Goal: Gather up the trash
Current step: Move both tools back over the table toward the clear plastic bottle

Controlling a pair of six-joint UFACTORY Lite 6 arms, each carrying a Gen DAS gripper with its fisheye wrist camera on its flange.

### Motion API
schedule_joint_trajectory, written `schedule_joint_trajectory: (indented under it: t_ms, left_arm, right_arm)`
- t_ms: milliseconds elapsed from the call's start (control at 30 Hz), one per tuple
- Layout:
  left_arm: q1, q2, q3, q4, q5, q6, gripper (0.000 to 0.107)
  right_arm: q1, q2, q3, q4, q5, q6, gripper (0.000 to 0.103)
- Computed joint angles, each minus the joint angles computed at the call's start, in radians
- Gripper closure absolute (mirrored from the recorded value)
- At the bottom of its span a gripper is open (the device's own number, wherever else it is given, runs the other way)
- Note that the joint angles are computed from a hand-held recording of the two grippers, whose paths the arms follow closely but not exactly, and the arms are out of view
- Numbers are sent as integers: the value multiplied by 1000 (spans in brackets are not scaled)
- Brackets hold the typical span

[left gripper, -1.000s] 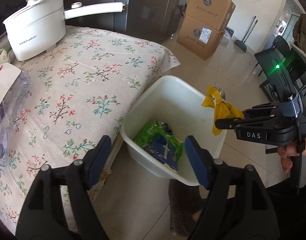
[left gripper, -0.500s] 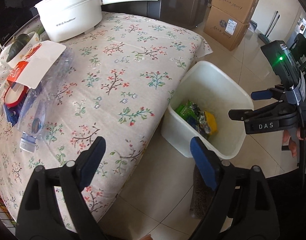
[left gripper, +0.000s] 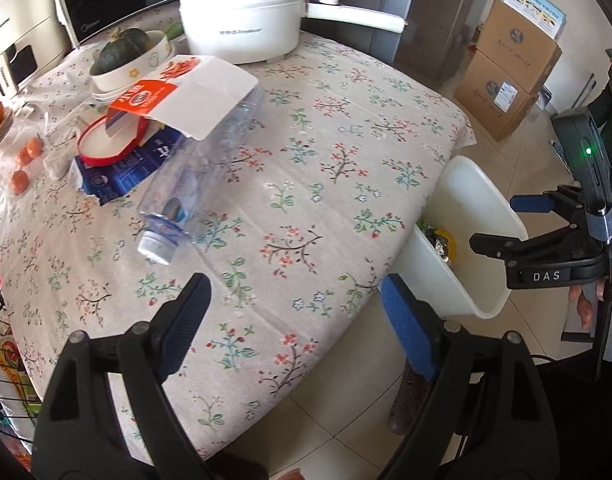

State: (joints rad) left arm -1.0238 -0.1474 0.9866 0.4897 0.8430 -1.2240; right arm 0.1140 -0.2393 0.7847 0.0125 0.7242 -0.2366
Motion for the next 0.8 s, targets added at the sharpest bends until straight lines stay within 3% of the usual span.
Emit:
schedule_joint_trajectory:
  t_ms: [433, 600, 800]
  left_arm:
    - [247, -409, -283, -71, 56, 96, 20]
    - [374, -436, -335, -131, -5, 230, 20]
    - [523, -340, -298, -201, -102, 445, 20]
  right_arm:
    - [341, 189, 225, -75, -3, 292, 12]
    - [435, 288, 326, -94, -8, 364, 12]
    - [499, 399, 419, -132, -7, 420, 12]
